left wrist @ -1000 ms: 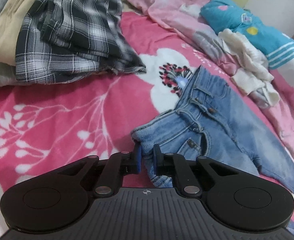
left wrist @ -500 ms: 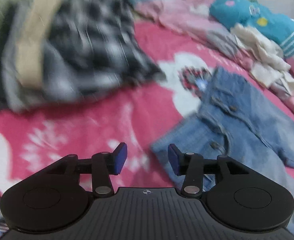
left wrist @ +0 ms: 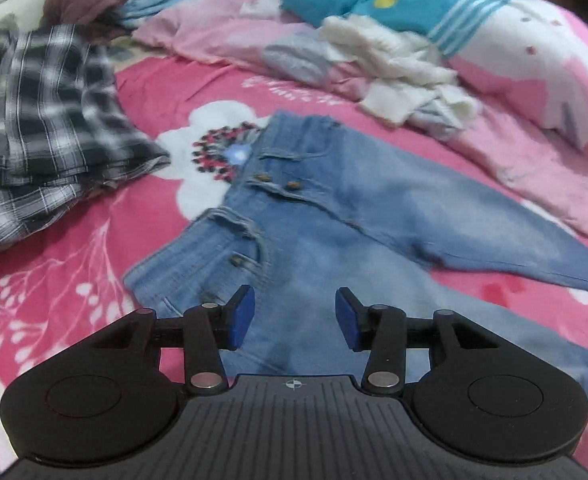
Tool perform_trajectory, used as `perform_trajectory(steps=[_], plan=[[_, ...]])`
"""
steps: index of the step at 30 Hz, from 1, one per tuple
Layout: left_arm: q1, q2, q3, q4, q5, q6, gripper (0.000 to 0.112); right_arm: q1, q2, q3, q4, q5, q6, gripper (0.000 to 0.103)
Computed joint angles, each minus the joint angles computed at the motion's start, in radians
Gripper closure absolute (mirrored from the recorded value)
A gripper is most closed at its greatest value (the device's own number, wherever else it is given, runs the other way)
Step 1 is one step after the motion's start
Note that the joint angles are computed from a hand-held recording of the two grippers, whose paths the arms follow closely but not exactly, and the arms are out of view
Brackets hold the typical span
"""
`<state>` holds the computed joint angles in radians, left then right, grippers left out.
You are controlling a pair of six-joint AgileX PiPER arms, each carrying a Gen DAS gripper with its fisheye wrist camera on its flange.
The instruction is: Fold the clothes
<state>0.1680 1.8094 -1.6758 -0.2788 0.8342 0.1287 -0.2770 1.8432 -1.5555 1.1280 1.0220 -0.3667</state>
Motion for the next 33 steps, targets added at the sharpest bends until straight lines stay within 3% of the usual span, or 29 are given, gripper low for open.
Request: perform_trajectory(steps=[4, 8, 11, 15, 21, 23, 26, 28, 30, 33], plan=[[-0.055, -0.162, 0.119, -0.125, 0.068, 0.111, 0.068, -0.233, -0.141, 0.091, -0.058, 0.02, -0.082, 0.087], [-0.14, -0.249, 0.243, -0.365, 0.105, 0.201, 0.067, -0.435, -0.169, 0.184, -0.029, 0.11, -0.163, 0.081], [-0.266, -0.243, 0.324, -0.496, 0.029, 0.24, 0.067, -0.482, -0.155, 0.254, -0.034, 0.104, -0.192, 0.079], [-0.458, -0.119, 0.299, -0.44, -0.122, 0.115, 0.067, -0.535, -0.117, 0.312, -0.048, 0.096, -0.238, 0.079], [-0.56, 0.033, 0.236, -0.32, -0.285, -0.085, 0.067, -0.4, -0.106, 0.226, -0.098, 0.037, -0.411, 0.079], [-0.557, 0.067, 0.217, -0.289, -0.283, -0.125, 0.068, -0.306, -0.086, 0.173, -0.129, -0.002, -0.512, 0.077], [-0.543, 0.094, 0.208, -0.27, -0.263, -0.139, 0.068, -0.173, 0.007, 0.029, -0.203, 0.004, -0.628, 0.075], [-0.529, 0.098, 0.23, -0.32, -0.269, -0.089, 0.068, -0.082, 0.073, -0.082, -0.289, -0.004, -0.655, 0.074], [-0.518, 0.093, 0.265, -0.388, -0.292, -0.025, 0.068, -0.001, 0.154, -0.218, -0.373, 0.011, -0.673, 0.074], [-0.506, 0.087, 0.299, -0.469, -0.313, 0.053, 0.068, 0.09, 0.302, -0.457, -0.468, 0.126, -0.637, 0.074]])
